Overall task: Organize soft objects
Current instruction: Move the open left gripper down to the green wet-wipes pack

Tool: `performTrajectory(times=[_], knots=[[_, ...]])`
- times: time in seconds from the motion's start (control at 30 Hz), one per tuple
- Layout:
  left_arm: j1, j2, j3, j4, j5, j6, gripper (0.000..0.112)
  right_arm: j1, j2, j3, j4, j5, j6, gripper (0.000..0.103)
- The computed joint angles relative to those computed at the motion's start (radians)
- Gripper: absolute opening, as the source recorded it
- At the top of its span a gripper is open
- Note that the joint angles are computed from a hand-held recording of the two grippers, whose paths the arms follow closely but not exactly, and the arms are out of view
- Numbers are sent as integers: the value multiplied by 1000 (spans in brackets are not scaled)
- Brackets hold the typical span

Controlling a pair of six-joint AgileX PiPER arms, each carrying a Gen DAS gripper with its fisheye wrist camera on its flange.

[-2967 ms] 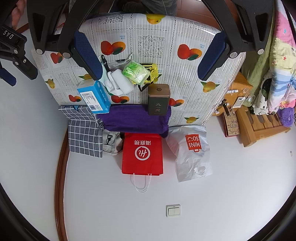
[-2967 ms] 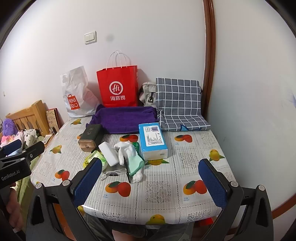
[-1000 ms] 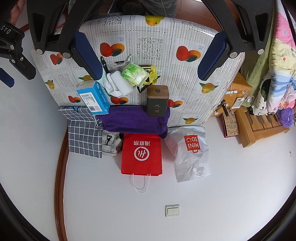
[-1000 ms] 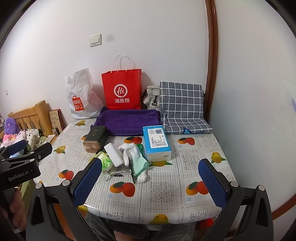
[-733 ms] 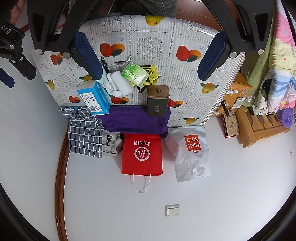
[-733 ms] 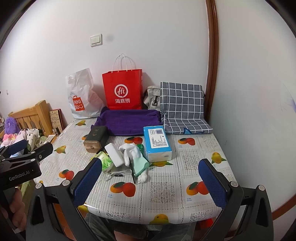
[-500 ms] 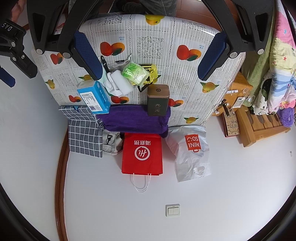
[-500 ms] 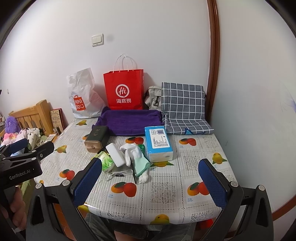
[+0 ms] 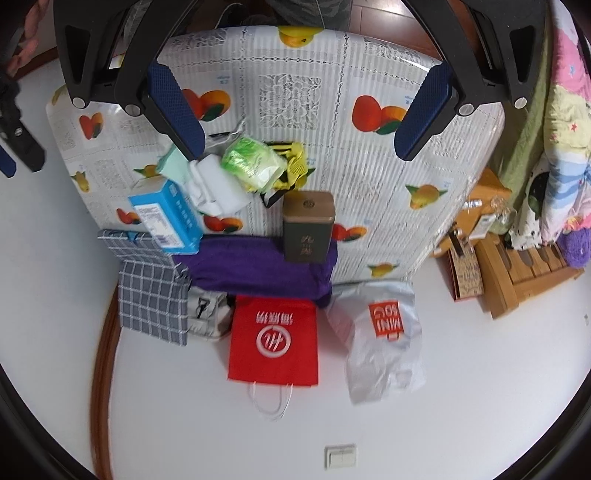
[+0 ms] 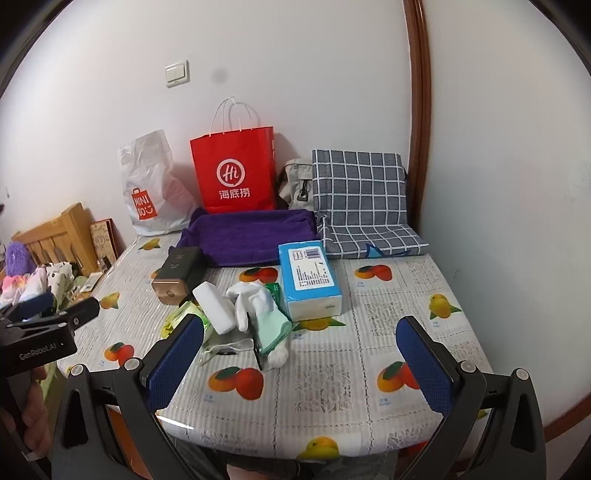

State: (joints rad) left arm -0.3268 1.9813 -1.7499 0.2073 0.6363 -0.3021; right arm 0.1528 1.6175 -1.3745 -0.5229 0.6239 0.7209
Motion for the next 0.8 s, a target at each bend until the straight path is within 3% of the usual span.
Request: performTrajectory(times=[0.1,0.43,0.6,0.67,0.8], knots=[[10,59,-39,17,14,-23,103,-26,31,13,25,-58,-14,103],[50,244,-173,-99,37,79,102,-83,225,-54,255,-117,-228,99],[58,336,-275,-142,90,110,102,-97,322,-77,406,-184,-401,80],[65,370,-313,-163,108,127,102,-97,370,-107,460,-177,-464,55],[79,421,-366,-206,130,157,102,-104,448,-160,615,-178,-627,35]])
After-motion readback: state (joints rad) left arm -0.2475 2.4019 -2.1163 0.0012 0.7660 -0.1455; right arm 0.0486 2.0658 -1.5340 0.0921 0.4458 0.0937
